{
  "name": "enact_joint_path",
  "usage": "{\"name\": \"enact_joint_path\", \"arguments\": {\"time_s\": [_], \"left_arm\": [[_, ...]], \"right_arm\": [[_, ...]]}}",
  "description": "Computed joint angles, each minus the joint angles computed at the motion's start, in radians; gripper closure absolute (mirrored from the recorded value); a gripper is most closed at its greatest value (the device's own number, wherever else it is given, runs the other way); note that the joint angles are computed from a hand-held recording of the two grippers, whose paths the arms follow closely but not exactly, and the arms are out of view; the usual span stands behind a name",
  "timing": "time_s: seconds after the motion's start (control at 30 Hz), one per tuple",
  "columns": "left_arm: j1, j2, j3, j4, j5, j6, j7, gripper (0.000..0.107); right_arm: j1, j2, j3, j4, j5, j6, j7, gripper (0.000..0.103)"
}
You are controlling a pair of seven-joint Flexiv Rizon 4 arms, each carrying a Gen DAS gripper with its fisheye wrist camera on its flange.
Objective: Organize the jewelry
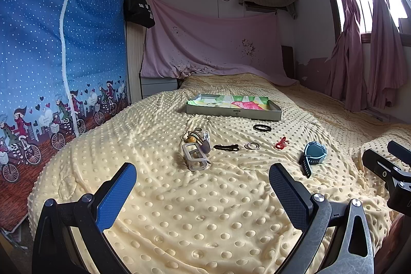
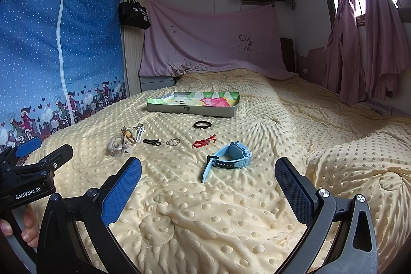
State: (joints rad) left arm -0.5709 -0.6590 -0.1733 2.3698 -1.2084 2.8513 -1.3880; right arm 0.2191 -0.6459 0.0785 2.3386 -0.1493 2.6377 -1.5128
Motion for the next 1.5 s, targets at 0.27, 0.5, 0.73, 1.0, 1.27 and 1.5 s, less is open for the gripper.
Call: {"name": "enact_joint_path", "arguments": {"time_s": [0.27,0.5,0.73,1.0,1.27,1.5], "left_arm": [[0.0,0.0,-0.001,0.0,-0.001,0.0,0.002,0.004],[0.001,0.0,0.0,0.0,0.001,0.001,0.001,0.004],[0.0,-0.001,-0.001,-0.001,-0.001,0.002,0.002,0.004],[0.0,-0.001,-0.001,-0.001,-0.001,0.003,0.003,0.004],[0.0,-0.001,-0.001,-0.001,-0.001,0.003,0.003,0.004],[0.0,-0.002,-0.001,-0.002,-0.001,0.004,0.004,0.004]], "right_arm": [[0.001,-0.001,0.001,0.001,0.001,0.002,-0.001,0.001],[0.001,-0.002,0.001,0.002,0.001,0.005,-0.001,0.001],[0.002,-0.009,0.0,-0.006,0.003,0.005,0.0,0.001],[-0.002,-0.006,-0.001,-0.004,-0.002,0.005,0.004,0.001],[-0.001,0.005,0.001,0.002,0.001,0.004,0.004,0.001],[-0.001,0.005,0.001,0.002,-0.001,0.004,0.003,0.001]]}}
